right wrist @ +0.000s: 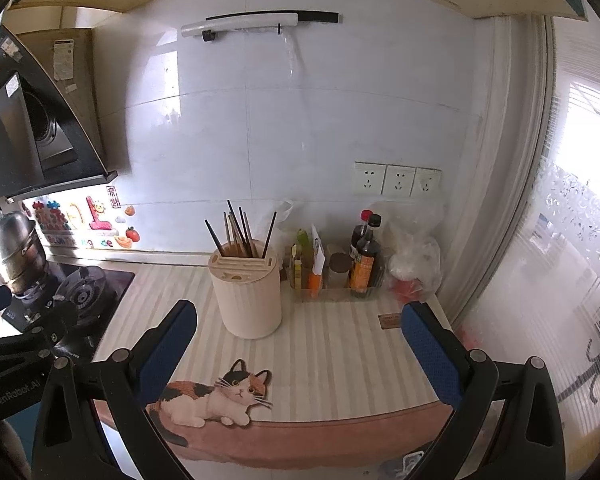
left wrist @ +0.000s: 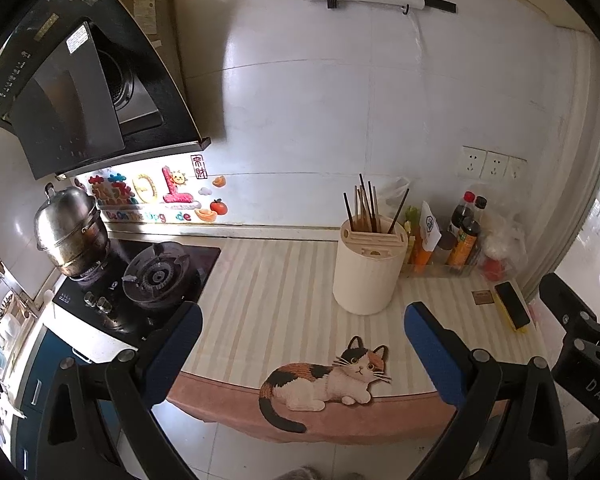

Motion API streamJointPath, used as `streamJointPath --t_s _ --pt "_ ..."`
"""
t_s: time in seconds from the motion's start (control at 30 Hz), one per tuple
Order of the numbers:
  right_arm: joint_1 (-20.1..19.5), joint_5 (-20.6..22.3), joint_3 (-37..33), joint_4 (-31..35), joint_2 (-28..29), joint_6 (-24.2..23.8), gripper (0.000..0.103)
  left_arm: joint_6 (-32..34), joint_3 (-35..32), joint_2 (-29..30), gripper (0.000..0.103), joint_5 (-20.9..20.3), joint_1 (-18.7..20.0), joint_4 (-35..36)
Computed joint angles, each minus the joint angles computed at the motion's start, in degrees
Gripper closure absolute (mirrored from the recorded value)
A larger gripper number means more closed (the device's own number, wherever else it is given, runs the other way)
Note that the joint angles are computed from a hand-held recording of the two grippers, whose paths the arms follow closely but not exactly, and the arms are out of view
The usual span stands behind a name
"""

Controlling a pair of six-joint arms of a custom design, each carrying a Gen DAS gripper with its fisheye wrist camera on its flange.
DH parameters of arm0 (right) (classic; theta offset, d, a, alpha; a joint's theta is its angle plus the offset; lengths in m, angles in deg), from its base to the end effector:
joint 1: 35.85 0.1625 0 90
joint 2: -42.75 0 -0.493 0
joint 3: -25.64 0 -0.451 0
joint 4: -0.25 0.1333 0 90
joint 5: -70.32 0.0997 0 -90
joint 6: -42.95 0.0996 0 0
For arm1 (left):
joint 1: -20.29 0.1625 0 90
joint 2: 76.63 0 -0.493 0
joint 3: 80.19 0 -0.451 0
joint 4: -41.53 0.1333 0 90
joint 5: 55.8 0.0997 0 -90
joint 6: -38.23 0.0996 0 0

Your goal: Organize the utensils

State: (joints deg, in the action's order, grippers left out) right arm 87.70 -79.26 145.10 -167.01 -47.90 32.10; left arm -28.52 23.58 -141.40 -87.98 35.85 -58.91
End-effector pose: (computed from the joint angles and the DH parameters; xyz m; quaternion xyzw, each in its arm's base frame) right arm 0.3122 -0.3850 0.4793 0.1103 -0.8098 0.4383 0.3741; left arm -0.5416 -0.3767 0.2304 0.1759 0.8384 -0.3701 0.3593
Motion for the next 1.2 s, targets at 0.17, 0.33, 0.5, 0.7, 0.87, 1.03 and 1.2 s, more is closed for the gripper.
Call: streamJointPath --t_s 0.17,0.33,0.5,0.7,0.87,1.03,1.2 --pt "-0.2 0.0 -0.1 -0.5 0.2 -0.3 0.000 0.6 -0.2 0.4 0.000 0.3 0.2 -0.9" --pt "-0.6 0.3 -0.2 -1.7 0.4 -0.9 0.000 1.1 -0.6 0.9 0.000 0.6 0.4 -1.5" --pt "-0.9 0.7 -0.4 -2.0 0.5 -1.1 0.000 1.1 -0.9 1.1 0.000 0.7 0.7 -2.0" --pt "-1.2 0.8 -0.6 -1.6 0.5 -0.9 0.000 1.2 -1.0 1.1 0.000 0.7 0.9 -2.1" --pt "-1.2 1.0 -0.7 -1.1 0.4 -0.6 0.000 1.7 -1.0 1.1 0.000 0.6 1.2 -2.3" --pt "-1.4 1.3 -0.7 -0.9 0.5 -0.8 0.000 2.3 -0.7 1.1 0.000 0.7 1.3 -3.1" --pt "-1.3 1.2 -0.8 -0.9 0.6 -0.6 0.000 2.9 -0.6 1.2 0.000 0.8 1.4 -3.7"
